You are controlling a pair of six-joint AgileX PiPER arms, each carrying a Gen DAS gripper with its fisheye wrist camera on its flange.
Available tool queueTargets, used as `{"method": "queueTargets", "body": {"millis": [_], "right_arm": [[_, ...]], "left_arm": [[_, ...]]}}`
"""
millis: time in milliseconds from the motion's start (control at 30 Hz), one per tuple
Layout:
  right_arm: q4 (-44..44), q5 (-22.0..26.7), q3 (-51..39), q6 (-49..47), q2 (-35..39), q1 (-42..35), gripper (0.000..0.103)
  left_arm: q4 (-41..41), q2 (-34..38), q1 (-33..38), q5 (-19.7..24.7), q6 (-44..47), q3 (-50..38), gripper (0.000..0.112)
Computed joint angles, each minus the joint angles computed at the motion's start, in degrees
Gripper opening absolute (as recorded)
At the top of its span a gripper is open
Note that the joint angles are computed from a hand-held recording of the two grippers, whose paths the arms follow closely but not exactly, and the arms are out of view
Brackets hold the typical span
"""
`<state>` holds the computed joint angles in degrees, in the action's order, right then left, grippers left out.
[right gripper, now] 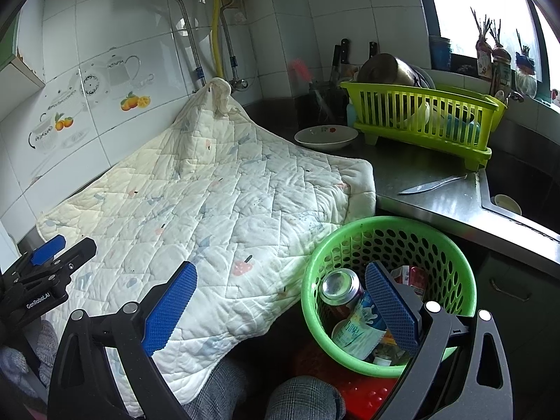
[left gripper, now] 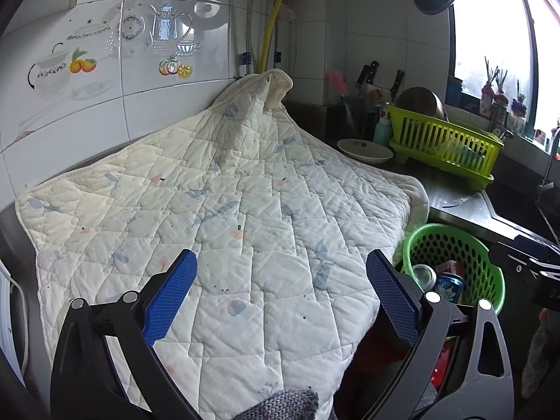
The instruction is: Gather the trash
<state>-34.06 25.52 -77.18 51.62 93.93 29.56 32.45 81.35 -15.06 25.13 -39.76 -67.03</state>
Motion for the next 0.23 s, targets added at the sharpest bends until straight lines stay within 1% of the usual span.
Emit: {"method": "queueTargets", "body": {"millis": [133,233], "right_arm": [[0.4,-0.2,-0.1,-0.4,0.2,0.0,0.094],[0.3,-0.3,0.1,-0.3,0.1,-0.1,0.094]], "left_arm": [[1.8,0.0,-0.6,0.2,-1.2,0.2,0.096],[1.7,0.1,-0.6,0.3,-1.3,0.1,0.096]]}}
